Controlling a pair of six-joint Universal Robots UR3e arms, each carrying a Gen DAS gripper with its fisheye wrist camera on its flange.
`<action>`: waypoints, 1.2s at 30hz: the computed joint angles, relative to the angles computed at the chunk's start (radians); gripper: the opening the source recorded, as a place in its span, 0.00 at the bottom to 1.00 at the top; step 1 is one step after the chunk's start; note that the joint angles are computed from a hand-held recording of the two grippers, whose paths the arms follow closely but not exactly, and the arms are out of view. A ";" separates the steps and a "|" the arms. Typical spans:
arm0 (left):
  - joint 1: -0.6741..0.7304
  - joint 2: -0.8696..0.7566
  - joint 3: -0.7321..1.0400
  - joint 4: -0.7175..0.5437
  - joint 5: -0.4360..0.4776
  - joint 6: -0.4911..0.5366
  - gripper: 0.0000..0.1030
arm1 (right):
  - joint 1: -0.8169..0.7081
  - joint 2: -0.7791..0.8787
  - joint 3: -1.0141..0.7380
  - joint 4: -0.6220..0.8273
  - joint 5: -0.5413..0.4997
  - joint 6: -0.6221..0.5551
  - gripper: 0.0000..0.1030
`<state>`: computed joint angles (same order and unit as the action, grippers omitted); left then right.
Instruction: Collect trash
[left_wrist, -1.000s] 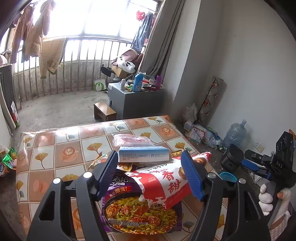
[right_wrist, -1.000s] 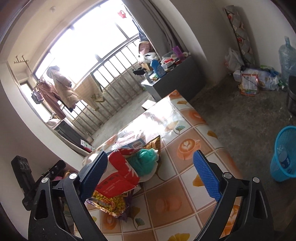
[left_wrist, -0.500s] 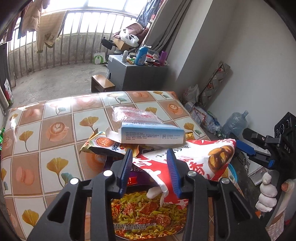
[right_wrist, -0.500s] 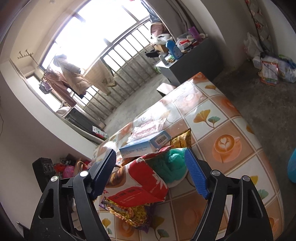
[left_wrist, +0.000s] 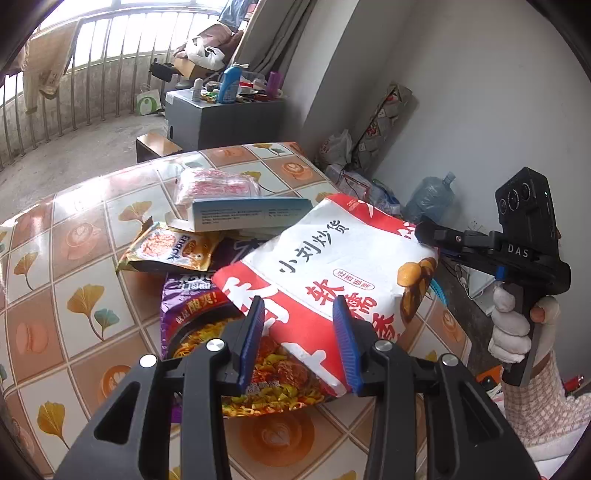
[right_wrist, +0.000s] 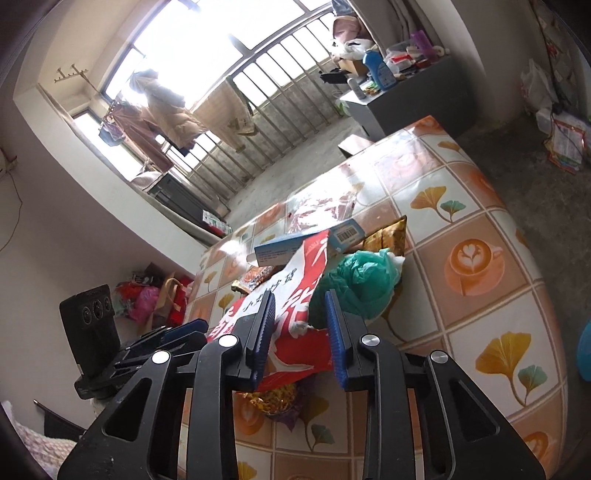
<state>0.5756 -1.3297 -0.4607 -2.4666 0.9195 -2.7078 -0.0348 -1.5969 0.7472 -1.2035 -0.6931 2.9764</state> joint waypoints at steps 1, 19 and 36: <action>-0.023 -0.001 0.004 -0.009 0.004 -0.001 0.36 | -0.012 -0.015 0.001 0.040 0.002 -0.033 0.24; -0.742 -0.050 -0.347 0.485 0.192 -0.467 0.36 | -0.499 -0.274 0.051 0.832 0.015 -0.596 0.33; -0.601 -0.024 -0.317 0.497 0.230 -0.447 0.36 | -0.419 -0.355 0.296 0.592 0.029 -0.440 0.41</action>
